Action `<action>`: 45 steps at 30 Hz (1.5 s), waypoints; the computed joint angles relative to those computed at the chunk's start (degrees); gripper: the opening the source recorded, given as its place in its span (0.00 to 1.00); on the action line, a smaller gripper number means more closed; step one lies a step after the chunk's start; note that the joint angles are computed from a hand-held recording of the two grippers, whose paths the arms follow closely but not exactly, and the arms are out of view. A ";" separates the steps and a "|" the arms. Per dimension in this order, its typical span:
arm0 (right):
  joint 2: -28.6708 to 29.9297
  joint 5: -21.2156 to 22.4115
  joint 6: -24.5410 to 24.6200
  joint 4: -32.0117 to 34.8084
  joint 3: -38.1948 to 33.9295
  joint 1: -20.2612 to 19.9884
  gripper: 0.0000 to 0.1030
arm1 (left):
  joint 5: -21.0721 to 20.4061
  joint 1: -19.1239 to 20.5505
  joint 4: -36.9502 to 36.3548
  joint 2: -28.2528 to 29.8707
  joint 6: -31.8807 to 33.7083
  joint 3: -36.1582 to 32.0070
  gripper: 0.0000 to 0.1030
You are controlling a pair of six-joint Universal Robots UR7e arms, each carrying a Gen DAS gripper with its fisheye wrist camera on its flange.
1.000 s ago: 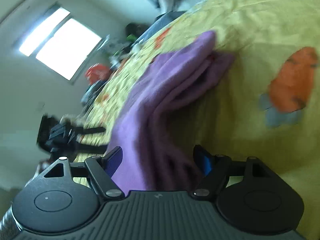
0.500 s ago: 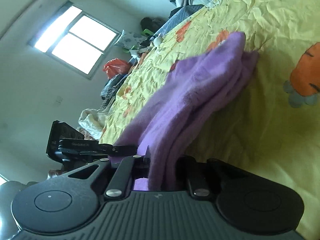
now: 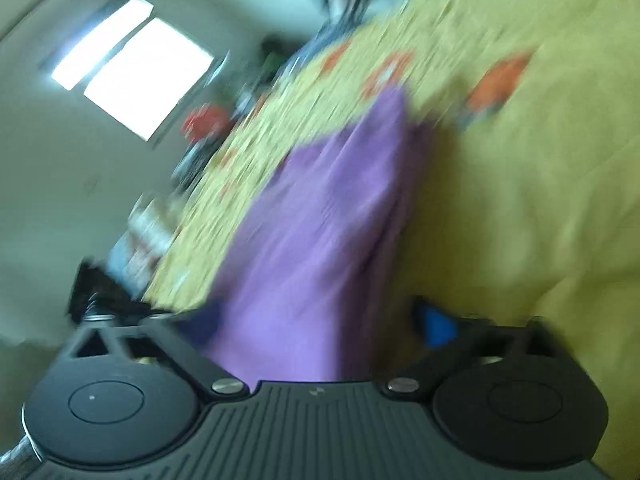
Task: Fold small clothes
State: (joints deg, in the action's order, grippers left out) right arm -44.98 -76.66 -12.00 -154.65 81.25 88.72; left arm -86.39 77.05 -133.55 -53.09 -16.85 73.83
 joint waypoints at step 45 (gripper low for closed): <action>6.55 -24.15 -32.66 -10.74 -3.08 9.07 0.50 | 22.54 -11.83 -27.99 -9.02 6.88 25.63 0.80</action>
